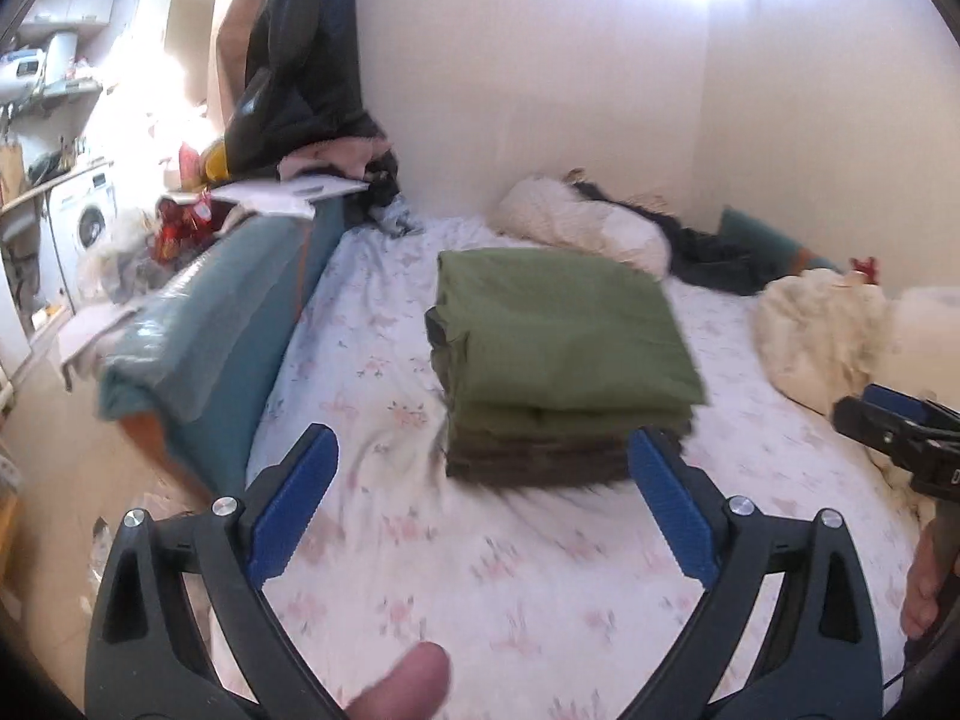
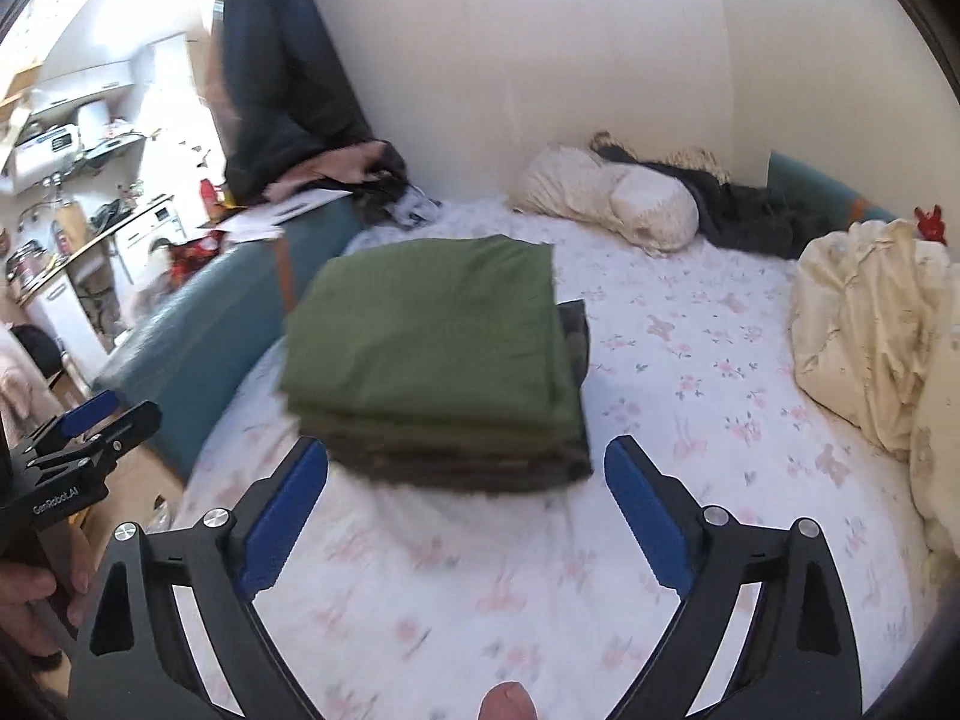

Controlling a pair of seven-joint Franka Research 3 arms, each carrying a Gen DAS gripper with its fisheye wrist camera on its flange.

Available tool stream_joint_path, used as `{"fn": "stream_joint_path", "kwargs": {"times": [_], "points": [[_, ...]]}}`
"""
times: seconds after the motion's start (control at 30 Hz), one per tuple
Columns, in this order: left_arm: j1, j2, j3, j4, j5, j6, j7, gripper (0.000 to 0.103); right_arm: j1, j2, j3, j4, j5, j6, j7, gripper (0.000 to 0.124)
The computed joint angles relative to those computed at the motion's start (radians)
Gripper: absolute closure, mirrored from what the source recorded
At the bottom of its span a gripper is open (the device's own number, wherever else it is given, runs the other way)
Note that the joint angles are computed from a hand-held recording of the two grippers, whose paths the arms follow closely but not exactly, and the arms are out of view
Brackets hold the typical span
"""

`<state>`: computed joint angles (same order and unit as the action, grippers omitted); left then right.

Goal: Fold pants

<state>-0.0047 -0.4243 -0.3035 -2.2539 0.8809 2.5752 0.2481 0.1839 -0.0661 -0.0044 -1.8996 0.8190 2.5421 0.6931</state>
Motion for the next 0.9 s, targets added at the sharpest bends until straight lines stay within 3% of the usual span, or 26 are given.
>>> {"fn": "stream_joint_path", "kwargs": {"times": [0.07, 0.2, 0.27, 0.4, 0.67, 0.9], "points": [[-0.024, -0.085, -0.029, -0.043, -0.020, -0.053, -0.028, 0.000, 0.000, -0.110, -0.005, -0.104, 0.021, 0.004, -0.003, 0.021], [-0.093, -0.225, -0.054, -0.108, -0.120, -0.132, -0.034, 0.000, 0.021, -0.314, -0.033, -0.285, 0.005, 0.034, -0.011, 0.021], [-0.130, -0.269, -0.091, -0.112, -0.166, -0.224, -0.008, 0.000, 0.028, -0.405, -0.048, -0.363, -0.013, 0.047, -0.003, 0.021], [-0.196, -0.346, -0.149, -0.160, -0.216, -0.302, -0.037, 0.000, 0.029, -0.573, -0.088, -0.501, -0.056, 0.000, 0.030, 0.021], [-0.320, -0.411, -0.204, -0.251, -0.292, -0.372, -0.138, 0.001, -0.002, -0.824, -0.132, -0.739, -0.127, -0.010, 0.044, 0.021], [-0.377, -0.391, -0.233, -0.287, -0.295, -0.406, -0.204, 0.001, -0.022, -0.933, -0.164, -0.887, -0.158, 0.003, 0.051, 0.021]]}}
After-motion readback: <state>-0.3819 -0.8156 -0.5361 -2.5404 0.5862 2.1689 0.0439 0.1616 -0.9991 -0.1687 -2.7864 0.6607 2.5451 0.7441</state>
